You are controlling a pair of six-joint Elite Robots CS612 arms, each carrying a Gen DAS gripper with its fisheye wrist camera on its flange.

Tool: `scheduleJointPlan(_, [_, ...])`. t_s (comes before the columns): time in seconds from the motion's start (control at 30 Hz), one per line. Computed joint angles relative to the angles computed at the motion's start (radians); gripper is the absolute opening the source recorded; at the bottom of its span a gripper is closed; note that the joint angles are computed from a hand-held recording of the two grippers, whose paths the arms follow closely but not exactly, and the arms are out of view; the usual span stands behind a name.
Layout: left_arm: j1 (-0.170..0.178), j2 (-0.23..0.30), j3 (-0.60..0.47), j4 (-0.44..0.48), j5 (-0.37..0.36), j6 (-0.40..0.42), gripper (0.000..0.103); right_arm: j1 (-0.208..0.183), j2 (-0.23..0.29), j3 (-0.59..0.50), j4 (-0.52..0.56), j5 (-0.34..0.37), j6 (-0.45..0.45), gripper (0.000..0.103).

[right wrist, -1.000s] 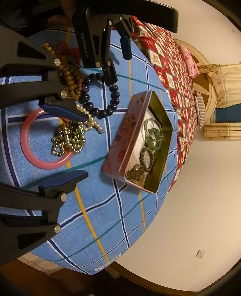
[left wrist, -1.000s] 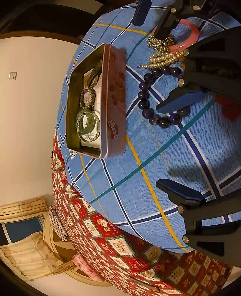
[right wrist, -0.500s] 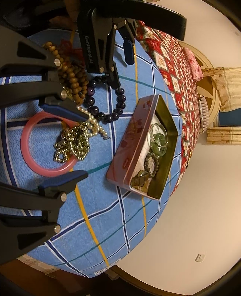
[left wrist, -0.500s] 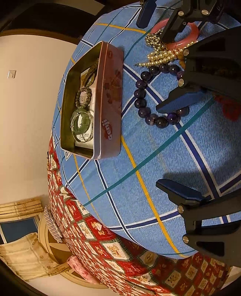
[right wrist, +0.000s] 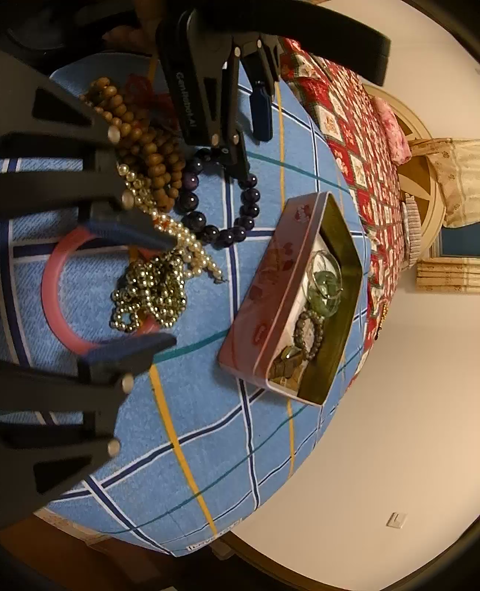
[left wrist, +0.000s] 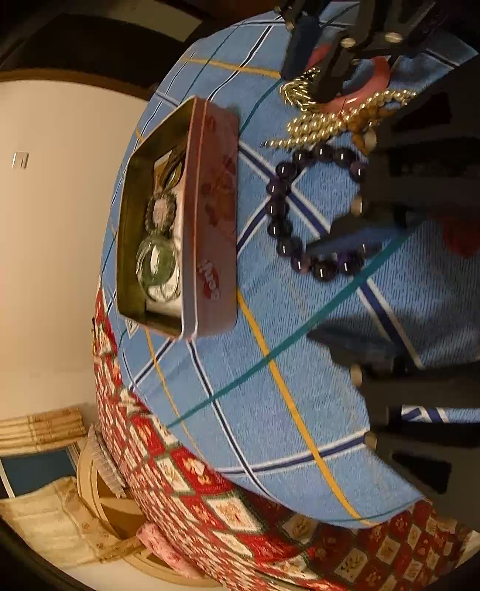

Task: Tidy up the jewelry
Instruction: 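Withdraw both open tools from the tin back toward the remaining jewelry, then grasp the purple bead bracelet with the left tool while the right tool grasps the gold chain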

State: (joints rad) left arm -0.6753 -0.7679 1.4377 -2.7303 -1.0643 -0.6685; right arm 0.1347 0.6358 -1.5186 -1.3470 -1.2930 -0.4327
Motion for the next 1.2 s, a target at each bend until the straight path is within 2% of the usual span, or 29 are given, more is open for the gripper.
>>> scheduleJointPlan(0.03, [0.0, 0.001, -0.001, -0.007, -0.01, 0.013, 0.018, -0.001, -0.001, 0.001, 0.004, 0.009, -0.003, 0.026])
scheduleJointPlan(0.07, [-0.001, 0.002, -0.002, -0.014, -0.018, 0.026, 0.016, -0.001, 0.0, 0.0, 0.007, 0.014, -0.006, 0.026])
scheduleJointPlan(0.17, [0.001, 0.001, 0.002, -0.032, -0.034, 0.03, 0.014, -0.005, 0.002, -0.005, 0.001, 0.031, -0.003, 0.018])
scheduleJointPlan(0.43, [-0.006, -0.022, 0.031, -0.11, -0.003, 0.031, 0.014, -0.015, 0.005, -0.017, -0.023, 0.081, 0.021, 0.013])
scheduleJointPlan(0.93, [-0.025, -0.06, 0.062, -0.194, 0.08, 0.084, 0.014, -0.028, 0.005, -0.037, -0.082, 0.128, 0.058, 0.013])
scheduleJointPlan(1.2, [-0.022, -0.075, 0.077, -0.208, 0.106, 0.07, 0.014, -0.032, 0.003, -0.036, -0.103, 0.132, 0.078, 0.013])
